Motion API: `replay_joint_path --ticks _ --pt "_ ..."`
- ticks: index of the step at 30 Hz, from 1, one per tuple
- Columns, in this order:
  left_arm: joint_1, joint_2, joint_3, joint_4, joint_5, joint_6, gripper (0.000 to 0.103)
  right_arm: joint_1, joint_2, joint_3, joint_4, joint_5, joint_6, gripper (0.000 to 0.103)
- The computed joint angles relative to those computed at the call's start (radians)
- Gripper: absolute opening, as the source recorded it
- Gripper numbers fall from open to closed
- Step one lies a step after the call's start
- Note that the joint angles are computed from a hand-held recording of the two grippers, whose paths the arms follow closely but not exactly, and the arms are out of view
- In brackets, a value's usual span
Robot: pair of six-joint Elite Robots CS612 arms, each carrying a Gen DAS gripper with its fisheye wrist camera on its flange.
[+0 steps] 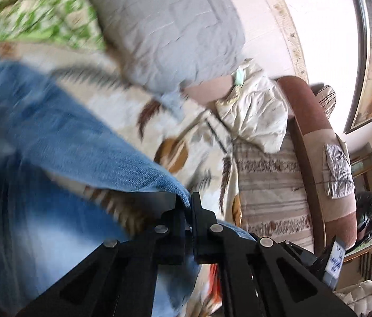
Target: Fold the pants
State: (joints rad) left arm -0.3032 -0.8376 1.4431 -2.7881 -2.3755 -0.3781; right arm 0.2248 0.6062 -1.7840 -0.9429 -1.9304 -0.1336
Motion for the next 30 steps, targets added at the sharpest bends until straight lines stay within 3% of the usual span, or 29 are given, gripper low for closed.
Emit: replay_joint_path --ticks 6,10,15,18,19,20,21,23,25,28,30 --pt "-0.030 0.096 -0.185 0.113 0.070 -0.020 0.003 -0.086 -0.052 0.135 0.009 0.106 0.090 0.011" --pt "-0.044 0.177 -0.298 0.201 0.119 -0.043 0.003 -0.139 -0.049 0.209 0.003 0.184 0.171 0.011" --pt "-0.059 0.243 -0.389 0.326 0.205 -0.024 0.003 -0.159 -0.032 0.281 -0.034 0.174 0.207 0.013" --pt "-0.068 0.253 -0.403 0.366 0.260 -0.008 0.004 -0.151 -0.027 0.296 -0.044 0.122 0.200 0.037" --pt "-0.068 0.250 -0.397 0.360 0.266 -0.010 0.006 -0.152 -0.023 0.283 -0.053 0.118 0.200 0.062" --pt "-0.068 0.239 -0.385 0.347 0.279 -0.014 0.020 -0.153 -0.020 0.266 -0.065 0.111 0.201 0.082" --pt "-0.067 0.224 -0.367 0.326 0.290 -0.025 0.057 -0.153 -0.015 0.243 -0.080 0.093 0.200 0.085" --pt "-0.059 0.195 -0.322 0.224 0.276 -0.074 0.101 -0.155 -0.017 0.197 -0.076 0.081 0.201 0.085" --pt "-0.052 0.155 -0.264 0.114 0.262 -0.092 0.101 -0.156 -0.021 0.153 -0.061 0.082 0.215 0.085" --pt "-0.042 0.092 -0.186 0.055 0.215 -0.026 0.101 -0.152 -0.024 0.073 -0.016 0.109 0.214 0.093" --pt "-0.037 0.049 -0.126 0.036 0.191 0.037 0.101 -0.149 -0.020 0.018 0.019 0.165 0.205 0.093"
